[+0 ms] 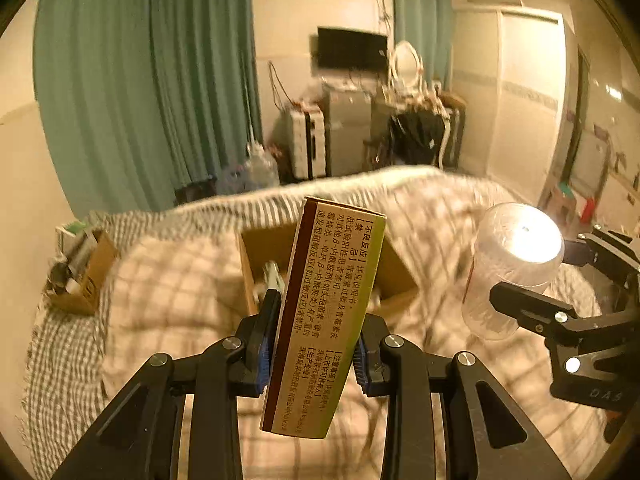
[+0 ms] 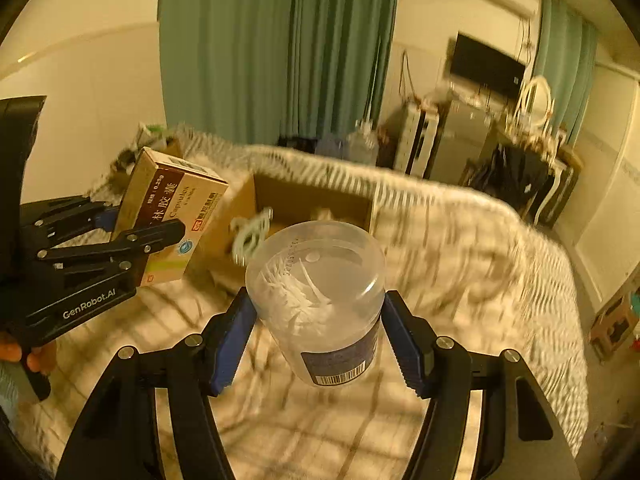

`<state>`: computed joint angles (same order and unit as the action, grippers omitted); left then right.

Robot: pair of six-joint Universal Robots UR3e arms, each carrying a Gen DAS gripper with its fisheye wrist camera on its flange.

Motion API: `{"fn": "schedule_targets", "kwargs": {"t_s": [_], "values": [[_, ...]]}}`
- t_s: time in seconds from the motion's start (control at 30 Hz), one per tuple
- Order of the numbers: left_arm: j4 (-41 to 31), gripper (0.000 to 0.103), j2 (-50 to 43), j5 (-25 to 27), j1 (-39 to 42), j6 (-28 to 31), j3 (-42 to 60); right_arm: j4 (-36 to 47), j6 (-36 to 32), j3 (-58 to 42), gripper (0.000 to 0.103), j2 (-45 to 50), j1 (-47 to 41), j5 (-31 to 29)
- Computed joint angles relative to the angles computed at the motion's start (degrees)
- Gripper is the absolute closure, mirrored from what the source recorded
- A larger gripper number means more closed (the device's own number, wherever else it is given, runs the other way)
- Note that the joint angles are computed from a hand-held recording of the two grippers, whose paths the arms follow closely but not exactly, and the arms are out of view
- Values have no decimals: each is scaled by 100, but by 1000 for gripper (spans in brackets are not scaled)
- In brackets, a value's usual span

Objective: Organize objects
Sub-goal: 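Lower the medicine box with the left tool while the right lowers the swab jar into the box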

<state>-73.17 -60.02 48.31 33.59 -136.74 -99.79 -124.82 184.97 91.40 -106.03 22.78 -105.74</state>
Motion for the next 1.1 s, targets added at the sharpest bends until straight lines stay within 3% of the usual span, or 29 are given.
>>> {"fn": "schedule_targets", "kwargs": {"t_s": [0.2, 0.3, 0.57, 0.77, 1.07, 1.1], "values": [[603, 71, -1158, -49, -369, -971, 1163, 182, -211, -1636, 39, 1069, -216, 105], [1260, 71, -2131, 349, -915, -1548, 1814, 284, -278, -2362, 39, 1660, -560, 503], [1963, 71, -3979, 1257, -1904, -2055, 2646, 766, -378, -3851, 39, 3431, -1416, 1463], [2251, 71, -5131, 1724, -2240, -2165, 2811, 465, -401, -3428, 39, 4146, -1751, 1946], [2094, 68, -5511, 1616, -2320, -2120, 2947, -31, -302, -2773, 39, 4253, -2024, 2403], [2064, 65, -5489, 1637, -2336, -2123, 2959, -101, -307, -2703, 35, 4178, -2052, 2427]]}}
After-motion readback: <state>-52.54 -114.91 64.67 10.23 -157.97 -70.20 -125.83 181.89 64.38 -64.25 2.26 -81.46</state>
